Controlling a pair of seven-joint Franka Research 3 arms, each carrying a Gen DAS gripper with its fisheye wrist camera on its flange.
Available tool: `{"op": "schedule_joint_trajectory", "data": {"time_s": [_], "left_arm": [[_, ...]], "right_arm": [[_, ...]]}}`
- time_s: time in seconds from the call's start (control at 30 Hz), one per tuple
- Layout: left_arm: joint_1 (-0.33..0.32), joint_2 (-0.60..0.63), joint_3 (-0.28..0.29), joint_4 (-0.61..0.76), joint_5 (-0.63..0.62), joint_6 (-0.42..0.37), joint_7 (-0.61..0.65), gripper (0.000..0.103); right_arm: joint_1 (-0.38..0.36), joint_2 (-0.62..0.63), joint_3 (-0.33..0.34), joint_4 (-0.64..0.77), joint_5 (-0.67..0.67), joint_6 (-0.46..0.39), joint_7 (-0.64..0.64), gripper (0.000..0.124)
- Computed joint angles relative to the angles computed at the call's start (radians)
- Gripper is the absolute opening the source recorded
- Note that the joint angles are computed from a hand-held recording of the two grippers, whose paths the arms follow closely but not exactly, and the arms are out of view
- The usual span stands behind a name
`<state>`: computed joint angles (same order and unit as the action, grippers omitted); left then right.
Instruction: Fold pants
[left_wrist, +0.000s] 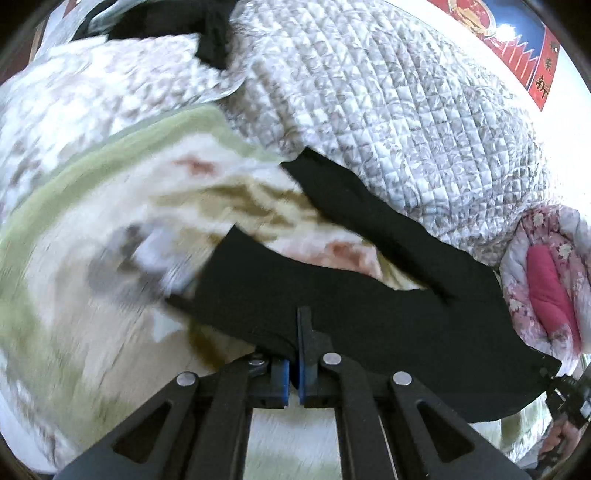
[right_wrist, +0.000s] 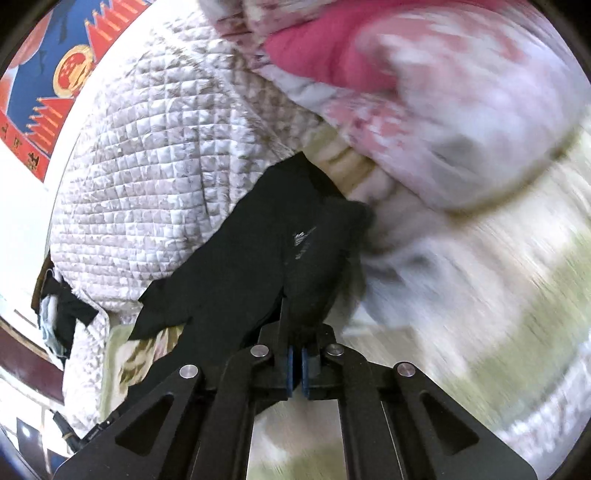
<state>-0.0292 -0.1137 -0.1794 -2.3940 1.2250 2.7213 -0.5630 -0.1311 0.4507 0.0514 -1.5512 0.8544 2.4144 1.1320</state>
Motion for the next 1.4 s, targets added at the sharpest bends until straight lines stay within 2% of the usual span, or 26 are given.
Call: {"op": "schedule_joint_trajectory", "data": {"time_s": [0.13,0.2,0.27,0.33,0.43,0.47,0.53,0.57,0.63,0.7,0.73,0.77,0.8,0.87,0.9,0.97,1.03,1.07,1.1,1.13,1.17,1.23,1.33,1.4], "left_arm": [[-0.016,-0.035,-0.017,-0.073,-0.030,0.017,-0.025,0.004],[-0.017,-0.047,-0.029,-0.093,-0.013,0.019,-0.058,0.004],[-0.024,-0.021,-0.030,-0.090,-0.052,0.006,-0.013,0.004],[-0.027,0.020,-0.013,-0.086,-0.117,0.033,0.045,0.004],[-0.026,-0.007,-0.018,-0.099,-0.072,0.024,-0.007,0.005],[-0.027,-0.016,-0.017,-0.106,-0.085,0.021,-0.004,0.010],[-0.030,-0.043,-0.019,-0.131,-0.136,0.005,0.002,0.011],[-0.031,-0.063,-0.025,-0.144,-0.152,-0.015,0.001,0.015],[-0.043,-0.103,-0.051,-0.156,-0.204,-0.122,0.022,0.018],[-0.044,-0.124,-0.070,-0.146,-0.205,-0.208,0.037,0.024],[-0.039,-0.125,-0.069,-0.138,-0.187,-0.220,0.050,0.029],[-0.034,-0.115,-0.062,-0.123,-0.178,-0.217,0.071,0.044],[-0.027,-0.099,-0.048,-0.105,-0.175,-0.201,0.103,0.052],[-0.006,-0.049,-0.019,-0.061,-0.159,-0.160,0.178,0.056],[0.001,-0.004,-0.005,-0.021,-0.172,-0.165,0.247,0.057],[0.005,0.080,0.019,0.050,-0.233,-0.177,0.403,0.057],[0.006,0.151,0.039,0.102,-0.278,-0.161,0.509,0.057],[-0.001,0.178,0.043,0.125,-0.284,-0.184,0.529,0.056],[-0.016,0.190,0.045,0.140,-0.264,-0.228,0.526,0.042],[-0.037,0.209,0.041,0.170,-0.248,-0.312,0.538,0.029],[-0.065,0.218,0.055,0.183,-0.241,-0.365,0.547,0.007],[-0.059,0.199,0.055,0.165,-0.218,-0.352,0.491,0.005],[-0.079,0.180,0.050,0.163,-0.165,-0.458,0.417,0.005],[-0.070,0.180,0.054,0.158,-0.173,-0.439,0.421,0.004]], "right_arm": [[-0.024,-0.072,-0.004,-0.113,0.054,-0.019,-0.016,0.001],[-0.009,-0.118,-0.013,-0.169,0.063,0.019,-0.047,0.001],[0.018,-0.109,-0.037,-0.170,0.011,0.036,-0.004,0.001],[0.033,-0.095,-0.052,-0.160,-0.036,0.034,0.061,0.001],[0.045,-0.106,-0.057,-0.184,-0.075,0.055,0.101,0.002],[0.046,-0.108,-0.058,-0.188,-0.083,0.055,0.114,0.003],[0.044,-0.118,-0.060,-0.198,-0.096,0.046,0.133,0.007],[0.045,-0.135,-0.063,-0.218,-0.102,0.057,0.142,0.019],[0.062,-0.189,-0.074,-0.288,-0.126,0.159,0.146,0.035],[0.093,-0.236,-0.091,-0.347,-0.190,0.295,0.174,0.039],[0.094,-0.246,-0.088,-0.358,-0.195,0.324,0.167,0.039],[0.095,-0.250,-0.081,-0.358,-0.197,0.352,0.147,0.040],[0.099,-0.248,-0.076,-0.350,-0.209,0.364,0.130,0.040],[0.095,-0.228,-0.046,-0.311,-0.184,0.342,0.054,0.040],[0.102,-0.207,-0.033,-0.280,-0.193,0.324,0.009,0.040],[0.133,-0.156,-0.030,-0.226,-0.258,0.323,-0.018,0.040],[0.150,-0.092,-0.029,-0.144,-0.302,0.264,0.000,0.040],[0.160,-0.058,-0.032,-0.101,-0.327,0.238,0.021,0.040],[0.174,-0.028,-0.039,-0.065,-0.358,0.221,0.046,0.040],[0.174,-0.018,-0.034,-0.054,-0.366,0.215,0.047,0.040],[0.177,-0.002,-0.031,-0.037,-0.377,0.214,0.050,0.040],[0.188,0.006,-0.044,-0.041,-0.409,0.240,0.076,0.040],[0.181,-0.003,-0.060,-0.062,-0.426,0.255,0.126,0.040],[0.182,-0.012,-0.083,-0.086,-0.459,0.278,0.163,0.040]]}}
